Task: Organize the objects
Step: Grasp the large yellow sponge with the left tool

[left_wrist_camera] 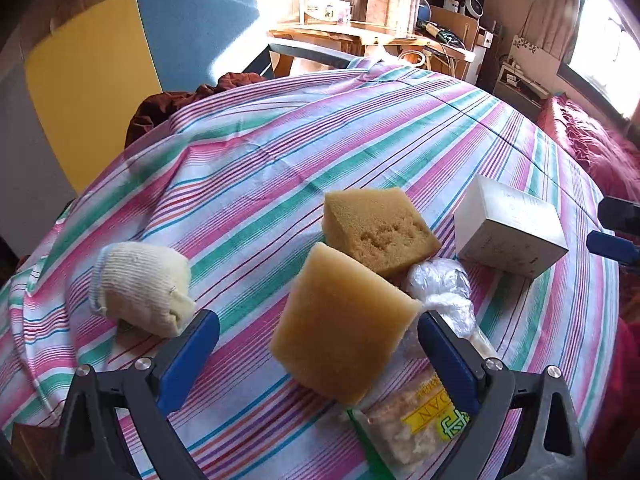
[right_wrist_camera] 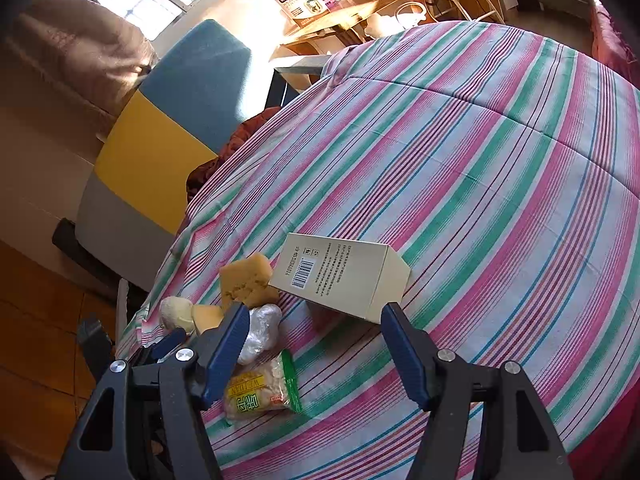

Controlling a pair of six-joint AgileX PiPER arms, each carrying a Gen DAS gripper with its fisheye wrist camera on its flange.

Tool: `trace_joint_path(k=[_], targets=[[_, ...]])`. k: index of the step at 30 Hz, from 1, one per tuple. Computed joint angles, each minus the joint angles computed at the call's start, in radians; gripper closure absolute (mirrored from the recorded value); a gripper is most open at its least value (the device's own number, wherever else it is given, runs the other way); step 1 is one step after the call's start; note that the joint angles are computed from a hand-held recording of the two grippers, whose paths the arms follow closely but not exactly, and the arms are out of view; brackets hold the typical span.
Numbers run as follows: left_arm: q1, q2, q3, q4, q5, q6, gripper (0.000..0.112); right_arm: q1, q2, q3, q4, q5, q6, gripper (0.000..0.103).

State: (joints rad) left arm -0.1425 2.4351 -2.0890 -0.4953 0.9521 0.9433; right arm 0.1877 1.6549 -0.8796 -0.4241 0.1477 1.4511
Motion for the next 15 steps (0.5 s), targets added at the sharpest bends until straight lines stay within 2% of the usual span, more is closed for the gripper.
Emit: trace_joint_path(k=[2, 3, 7, 10, 15], targets=[[0.009, 0.06, -0.1, -0.007, 0.102, -0.056, 0.053, -0.003, 0.007, -0.004, 0.035, 0.005, -0.039, 0.034], [0.018, 0.058, -0.098, -0.023, 0.109, -0.059, 0.053, -0.004, 0.009, -0.005, 0.045, 0.006, -0.052, 0.034], [0.05, -0.038, 0.06, -0.086, 0.055, -0.002, 0.055, 0.002, 0.01, -0.014, 0.019, 0.023, -0.042, 0.034], [0.082, -0.114, 0.168, -0.115, 0.036, 0.02, 0.055, 0.019, 0.017, -0.031, -0.056, 0.06, 0.024, 0.034], [0.148, -0.26, 0.366, -0.183, -0.011, 0.092, 0.054, 0.037, 0.037, -0.057, -0.091, 0.111, 0.042, 0.034]])
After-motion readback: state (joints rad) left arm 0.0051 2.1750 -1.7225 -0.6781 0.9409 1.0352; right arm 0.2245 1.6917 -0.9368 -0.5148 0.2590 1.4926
